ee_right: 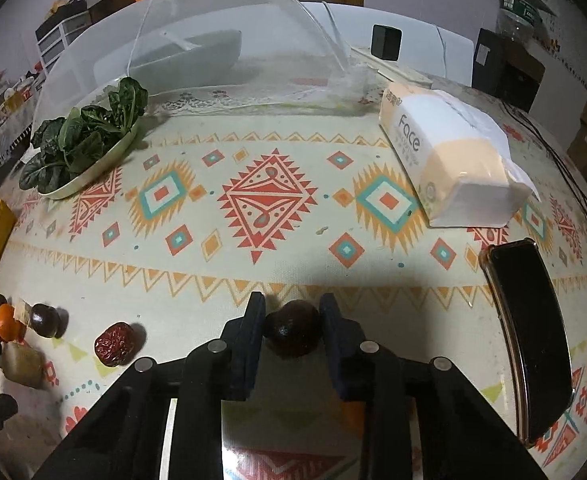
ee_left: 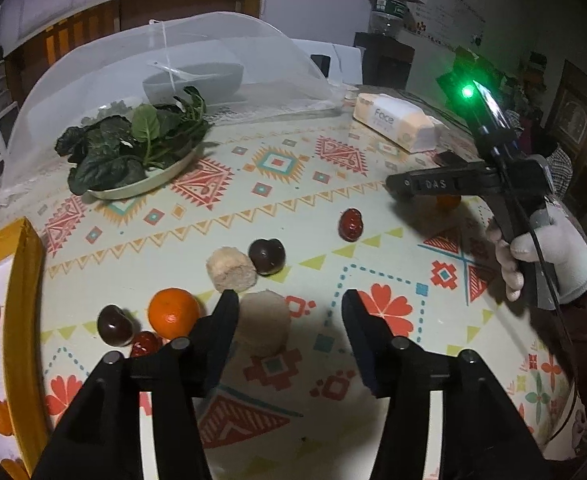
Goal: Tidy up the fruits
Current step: 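Grasp a beige round cake with left gripper while right gripper grasps a dark chestnut, then carry cake and chestnut into the white tray and open both grippers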
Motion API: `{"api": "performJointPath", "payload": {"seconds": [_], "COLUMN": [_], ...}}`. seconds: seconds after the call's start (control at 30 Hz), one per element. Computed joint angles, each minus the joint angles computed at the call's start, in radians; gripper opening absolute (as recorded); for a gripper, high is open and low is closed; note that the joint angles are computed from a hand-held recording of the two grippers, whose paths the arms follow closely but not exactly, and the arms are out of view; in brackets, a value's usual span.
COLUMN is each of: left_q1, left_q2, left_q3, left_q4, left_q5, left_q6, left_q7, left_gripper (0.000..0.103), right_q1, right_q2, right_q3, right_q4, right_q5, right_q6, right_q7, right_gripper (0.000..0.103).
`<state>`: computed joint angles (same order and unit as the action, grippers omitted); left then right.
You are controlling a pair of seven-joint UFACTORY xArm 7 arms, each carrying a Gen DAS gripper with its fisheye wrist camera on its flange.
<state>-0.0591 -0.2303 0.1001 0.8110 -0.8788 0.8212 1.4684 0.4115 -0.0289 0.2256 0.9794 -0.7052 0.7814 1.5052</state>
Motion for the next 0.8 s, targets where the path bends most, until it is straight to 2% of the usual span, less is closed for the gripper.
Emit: {"api": "performJointPath", "payload": {"seconds": [0.07,0.17,0.23,0.3,0.37,0.43,0.6,0.8], "left_q1": [-0.001,-0.012,-0.025,-0.037,-0.037,-0.057,-0.038,0.051], "left_q2": [0.01,0.014,0.008,0.003,-0.009,-0.005,-0.025,-0.065], "left_q3": [-0.005,-0.03,-0.041,-0.05,-0.068,-0.033,0.012,0.111], "left_q4": [0.007,-0.008,-0.029,-0.05,-0.079,-0.069,-0.061,-0.001], "left_q5": [0.005,0.033,0.049,0.065,0.059,0.075,0.075,0.05], "left_q6": [-0.008,-0.066,-0.106,-0.161,-0.237,-0.215,-0.13,0.057], "left_q7": [-0.008,-0.017,-0.012,-0.02,-0.009,-0.032,-0.057,-0.065], "left_gripper": [0.058,0.058,0.058,0.052,0.033,0.033,0.033,0.033], "right_q1": [-0.002,-0.013,-0.015,-0.015,-0.014,-0.007,0.02,0.078], "right_q2": [-0.011,-0.037,-0.047,-0.054,-0.059,-0.065,-0.06,0.003], "right_q3": [-0.001,0.0,0.011,0.021,0.03,0.042,0.07,0.094], "right_q4": [-0.012,-0.044,-0.045,-0.041,-0.038,-0.034,0.003,0.128], "right_q5": [-0.006,-0.02,-0.034,-0.043,-0.056,-0.06,-0.058,-0.086], "right_q6": [-0.016,-0.077,-0.077,-0.08,-0.085,-0.084,-0.062,-0.025], "right_q7": [0.02,0.047,0.059,0.069,0.082,0.09,0.092,0.086], "right_gripper": [0.029,0.029,0.029,0.029,0.029,0.029,0.029,0.029]}}
